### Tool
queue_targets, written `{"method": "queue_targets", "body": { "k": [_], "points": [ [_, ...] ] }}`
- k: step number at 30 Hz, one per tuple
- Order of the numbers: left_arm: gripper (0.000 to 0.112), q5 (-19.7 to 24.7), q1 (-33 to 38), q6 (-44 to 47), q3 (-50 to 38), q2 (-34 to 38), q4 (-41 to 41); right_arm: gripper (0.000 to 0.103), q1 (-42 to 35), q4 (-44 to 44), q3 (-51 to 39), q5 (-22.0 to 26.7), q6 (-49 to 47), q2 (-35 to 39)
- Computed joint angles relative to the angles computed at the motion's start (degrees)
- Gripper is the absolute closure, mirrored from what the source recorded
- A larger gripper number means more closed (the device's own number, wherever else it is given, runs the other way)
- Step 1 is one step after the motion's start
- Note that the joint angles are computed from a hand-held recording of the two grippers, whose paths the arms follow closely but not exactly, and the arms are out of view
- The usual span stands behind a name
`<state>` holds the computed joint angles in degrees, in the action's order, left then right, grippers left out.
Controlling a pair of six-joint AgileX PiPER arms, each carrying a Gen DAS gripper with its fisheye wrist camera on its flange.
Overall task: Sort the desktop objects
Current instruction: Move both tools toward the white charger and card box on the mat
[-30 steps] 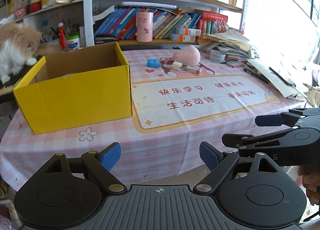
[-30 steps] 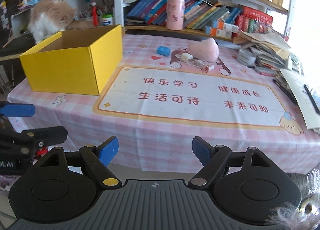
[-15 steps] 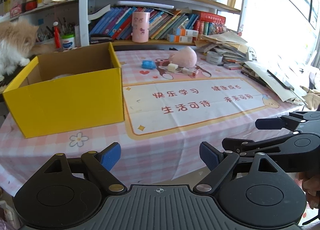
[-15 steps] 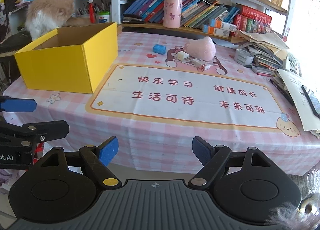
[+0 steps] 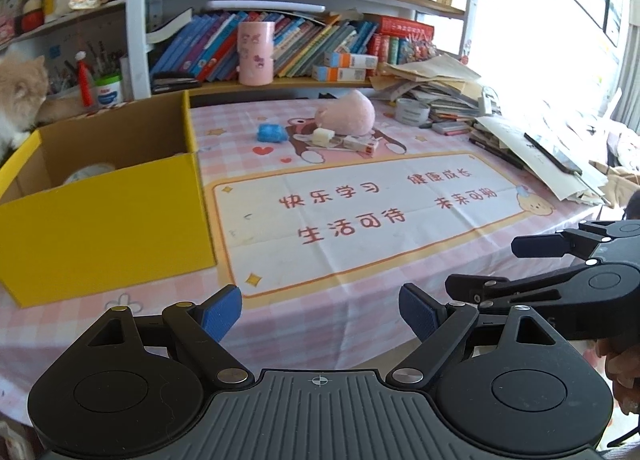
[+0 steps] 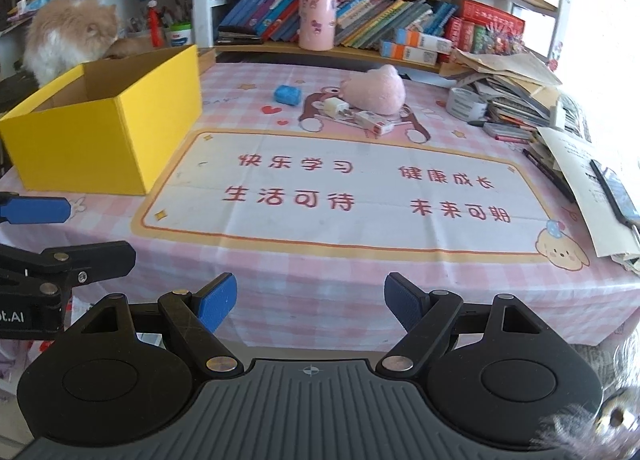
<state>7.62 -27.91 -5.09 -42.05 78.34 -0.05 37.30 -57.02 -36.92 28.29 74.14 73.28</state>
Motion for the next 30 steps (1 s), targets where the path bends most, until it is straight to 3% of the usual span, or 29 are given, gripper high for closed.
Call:
{"method": "queue_targets", "body": {
  "k": [5, 18, 25, 30],
  "points": [
    [0.024, 0.1, -0.1, 5.9, -3.0, 3.3, -5.6, 0.024, -3.9, 1.0, -0.4, -2.0, -1.6, 0.6],
    [0.024, 2.4, -1.1, 7.4, -12.1, 12.6, -8.1, 0.024, -14.6, 11.1, -4.0, -8.8, -17.5, 6.0],
    [0.024, 4.3, -1.8, 2.4, -20.5, 19.2, -4.8, 0.024, -21.4, 22.8, -8.7, -12.1, -33.8, 10.8],
    [0.024, 6.7, -2.6, -4.8, -27.6, 23.9, 1.3, 0.024, -26.6, 37.2, -13.4, -13.5, -51.7, 14.7]
  ]
}}
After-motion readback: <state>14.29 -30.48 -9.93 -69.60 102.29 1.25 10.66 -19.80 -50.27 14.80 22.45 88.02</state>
